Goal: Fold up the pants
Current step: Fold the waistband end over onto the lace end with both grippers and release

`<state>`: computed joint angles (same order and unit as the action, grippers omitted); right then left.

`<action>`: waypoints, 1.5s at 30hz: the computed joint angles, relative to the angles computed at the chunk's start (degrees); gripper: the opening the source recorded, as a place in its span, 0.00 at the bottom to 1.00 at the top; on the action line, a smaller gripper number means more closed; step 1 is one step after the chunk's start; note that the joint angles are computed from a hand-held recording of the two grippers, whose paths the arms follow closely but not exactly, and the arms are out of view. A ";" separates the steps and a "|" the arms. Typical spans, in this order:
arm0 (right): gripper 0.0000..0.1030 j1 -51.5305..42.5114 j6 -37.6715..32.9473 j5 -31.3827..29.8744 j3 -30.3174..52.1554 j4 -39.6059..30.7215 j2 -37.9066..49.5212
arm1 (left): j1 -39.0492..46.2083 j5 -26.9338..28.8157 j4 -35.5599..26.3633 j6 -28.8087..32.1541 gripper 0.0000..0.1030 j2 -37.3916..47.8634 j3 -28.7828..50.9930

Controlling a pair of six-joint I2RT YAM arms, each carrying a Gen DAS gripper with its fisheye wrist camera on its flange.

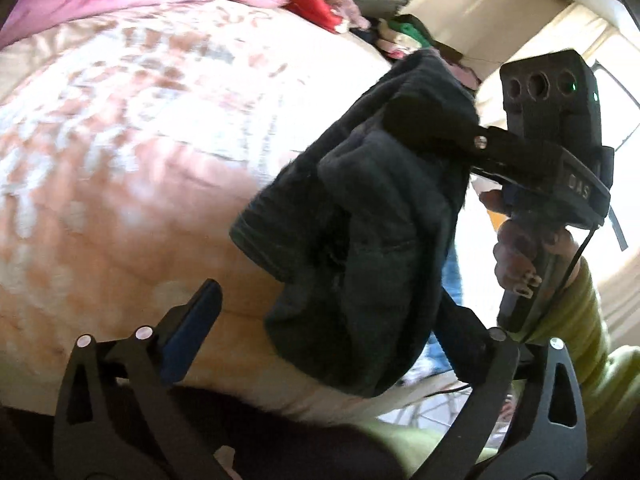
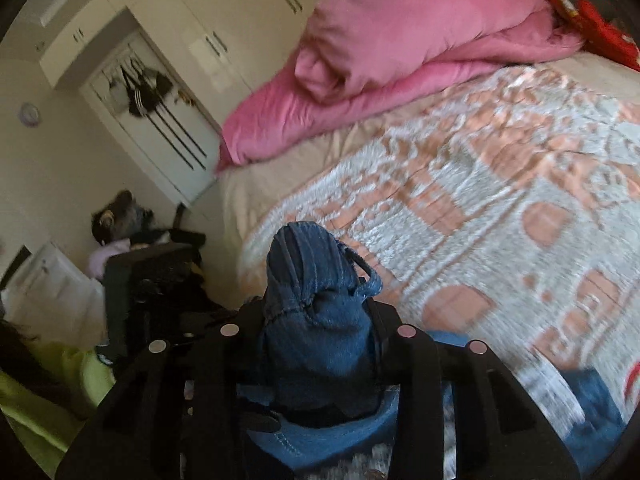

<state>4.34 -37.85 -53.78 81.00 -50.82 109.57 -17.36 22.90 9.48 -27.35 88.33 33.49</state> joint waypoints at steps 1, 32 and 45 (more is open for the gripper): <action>0.34 -1.99 -1.55 -1.02 -0.16 -1.40 -0.62 | -1.29 0.67 0.68 -0.53 0.90 1.07 1.08; 0.53 -23.11 2.55 13.76 -24.95 16.35 -9.44 | -28.37 -25.29 -15.80 6.45 0.91 15.93 19.99; 0.71 -26.75 0.12 13.15 -30.62 19.33 -17.47 | -28.02 -25.33 -14.76 3.80 0.91 7.76 14.97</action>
